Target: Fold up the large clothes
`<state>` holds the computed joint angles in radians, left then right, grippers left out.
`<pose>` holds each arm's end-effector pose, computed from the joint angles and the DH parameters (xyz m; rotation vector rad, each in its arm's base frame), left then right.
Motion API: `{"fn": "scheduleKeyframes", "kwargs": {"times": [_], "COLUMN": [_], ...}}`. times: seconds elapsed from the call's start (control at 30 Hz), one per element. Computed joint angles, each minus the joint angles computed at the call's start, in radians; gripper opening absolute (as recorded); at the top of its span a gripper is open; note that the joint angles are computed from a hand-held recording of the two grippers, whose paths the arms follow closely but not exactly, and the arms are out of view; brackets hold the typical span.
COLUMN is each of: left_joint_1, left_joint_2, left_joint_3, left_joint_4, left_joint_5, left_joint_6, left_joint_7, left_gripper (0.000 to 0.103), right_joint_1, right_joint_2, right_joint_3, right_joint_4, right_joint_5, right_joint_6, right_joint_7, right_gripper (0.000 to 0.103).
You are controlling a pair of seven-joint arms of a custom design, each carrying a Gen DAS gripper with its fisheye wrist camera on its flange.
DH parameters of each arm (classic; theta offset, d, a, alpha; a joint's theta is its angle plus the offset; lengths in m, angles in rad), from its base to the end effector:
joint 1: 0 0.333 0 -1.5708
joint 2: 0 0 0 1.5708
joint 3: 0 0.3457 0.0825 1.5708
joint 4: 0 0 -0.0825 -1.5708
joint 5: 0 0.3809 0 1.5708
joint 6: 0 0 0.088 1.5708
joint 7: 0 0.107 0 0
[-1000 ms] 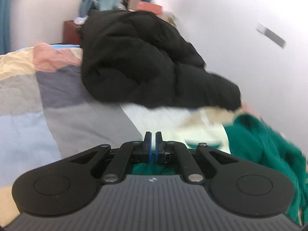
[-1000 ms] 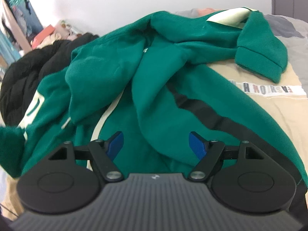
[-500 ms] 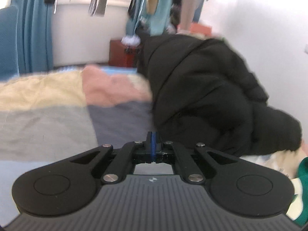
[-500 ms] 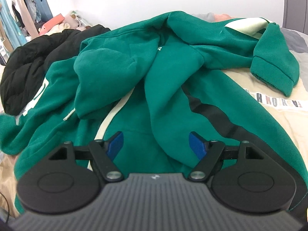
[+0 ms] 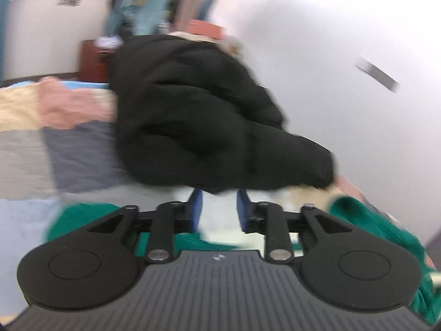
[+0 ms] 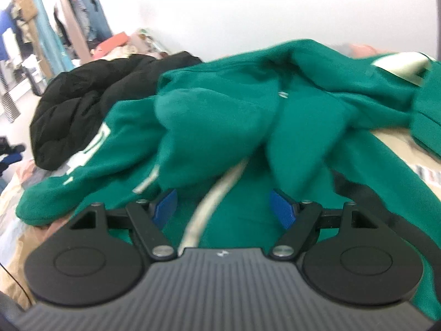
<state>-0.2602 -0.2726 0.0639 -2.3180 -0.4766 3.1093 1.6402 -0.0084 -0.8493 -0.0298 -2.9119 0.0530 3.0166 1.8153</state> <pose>0.4938 -0.0551 0.6031 -1.8470 1.4952 -1.2610 0.3075 -0.0169 0.5257 -1.3200 1.8539 -0.6864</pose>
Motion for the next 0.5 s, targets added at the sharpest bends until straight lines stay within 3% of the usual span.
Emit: {"fn": "scheduleKeyframes", "kwargs": {"times": [0.1, 0.2, 0.23, 0.3, 0.43, 0.5], "left_joint_1": [-0.157, -0.267, -0.273, -0.272, -0.283, -0.329], "left_joint_2": [-0.025, -0.024, -0.018, 0.007, 0.056, 0.075], "left_joint_3": [0.064, 0.097, 0.089, 0.066, 0.045, 0.086], "left_joint_4": [-0.024, -0.04, -0.042, -0.04, -0.017, 0.011], "left_joint_5": [-0.083, -0.153, -0.16, -0.158, -0.244, -0.362], "left_joint_6": [0.011, 0.004, -0.006, -0.012, -0.016, -0.05], "left_joint_7": [0.104, 0.164, 0.18, 0.235, 0.306, 0.408], "left_gripper": [0.036, 0.036, 0.036, 0.036, 0.036, 0.036], "right_joint_1": [0.024, -0.041, -0.089, -0.123, -0.333, -0.382], "right_joint_2": [0.095, 0.2, 0.231, 0.296, 0.428, 0.5], "right_joint_3": [0.011, 0.094, 0.137, 0.16, 0.313, 0.331], "right_joint_4": [0.034, 0.079, 0.095, 0.131, 0.306, 0.415], "right_joint_5": [0.0, -0.023, -0.037, -0.054, -0.174, -0.207], "right_joint_6": [0.076, 0.134, 0.151, 0.177, 0.033, -0.035], "right_joint_7": [-0.006, 0.019, 0.034, 0.042, 0.084, 0.145], "right_gripper": [0.076, 0.076, 0.076, 0.074, 0.034, 0.03]}}
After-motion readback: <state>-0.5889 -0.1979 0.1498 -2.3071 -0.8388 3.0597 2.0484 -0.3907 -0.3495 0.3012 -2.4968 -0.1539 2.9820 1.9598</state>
